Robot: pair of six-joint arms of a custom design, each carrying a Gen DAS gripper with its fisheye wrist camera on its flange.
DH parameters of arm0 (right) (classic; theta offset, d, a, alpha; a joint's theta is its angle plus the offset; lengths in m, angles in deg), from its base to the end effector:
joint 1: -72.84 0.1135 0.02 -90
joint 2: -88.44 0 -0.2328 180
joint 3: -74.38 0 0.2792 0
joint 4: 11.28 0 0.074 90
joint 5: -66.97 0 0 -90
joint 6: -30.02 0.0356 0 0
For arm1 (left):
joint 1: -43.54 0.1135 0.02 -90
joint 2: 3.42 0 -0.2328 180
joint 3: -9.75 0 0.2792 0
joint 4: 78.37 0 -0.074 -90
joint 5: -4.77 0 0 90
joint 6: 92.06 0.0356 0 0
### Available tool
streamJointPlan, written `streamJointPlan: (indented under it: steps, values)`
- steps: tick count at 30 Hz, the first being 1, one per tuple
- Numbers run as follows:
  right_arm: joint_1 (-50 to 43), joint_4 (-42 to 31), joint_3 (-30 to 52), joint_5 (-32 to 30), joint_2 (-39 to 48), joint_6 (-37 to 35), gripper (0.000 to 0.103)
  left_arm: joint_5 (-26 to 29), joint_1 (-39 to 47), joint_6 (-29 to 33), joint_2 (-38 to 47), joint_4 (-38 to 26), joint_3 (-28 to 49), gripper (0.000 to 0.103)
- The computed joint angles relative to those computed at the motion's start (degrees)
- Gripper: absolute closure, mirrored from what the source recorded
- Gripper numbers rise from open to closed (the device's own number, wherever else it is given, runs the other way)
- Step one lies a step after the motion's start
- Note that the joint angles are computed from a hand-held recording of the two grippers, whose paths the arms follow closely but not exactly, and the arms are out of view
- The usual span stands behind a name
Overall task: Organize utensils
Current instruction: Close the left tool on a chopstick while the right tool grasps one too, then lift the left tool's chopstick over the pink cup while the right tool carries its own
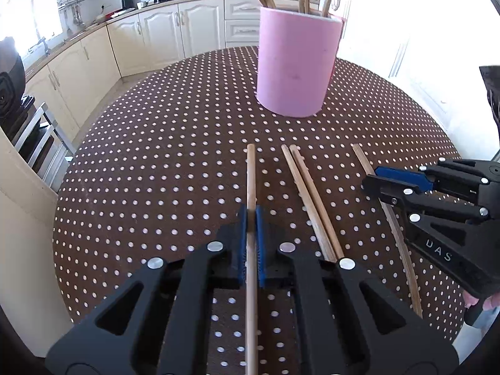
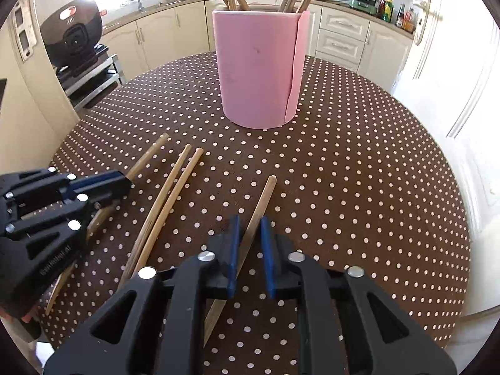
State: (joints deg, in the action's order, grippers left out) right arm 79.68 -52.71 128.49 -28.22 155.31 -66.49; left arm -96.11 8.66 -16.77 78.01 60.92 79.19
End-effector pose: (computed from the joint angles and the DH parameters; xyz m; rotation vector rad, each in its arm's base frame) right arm 0.2626 0.0347 0.1772 -0.3289 2.4932 0.1163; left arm 0.2700 -0.1800 0.1990 0.3545 2.4467 -0.1361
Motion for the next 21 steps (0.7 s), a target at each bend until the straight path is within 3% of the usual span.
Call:
streamJointPlan:
  steps: [4, 21]
  values:
    - [-3.7, -0.5, 0.7, -6.3, 0.5, 1.8, 0.098, 1.8, 1.3, 0.1, -1.8, 1.9, -1.5, 0.097]
    - [-11.8, 0.4, 1.4, -16.6, -8.1, 1.8, 0.098, 1.6, 3.4, -2.5, -6.8, 8.9, -1.4, 0.097]
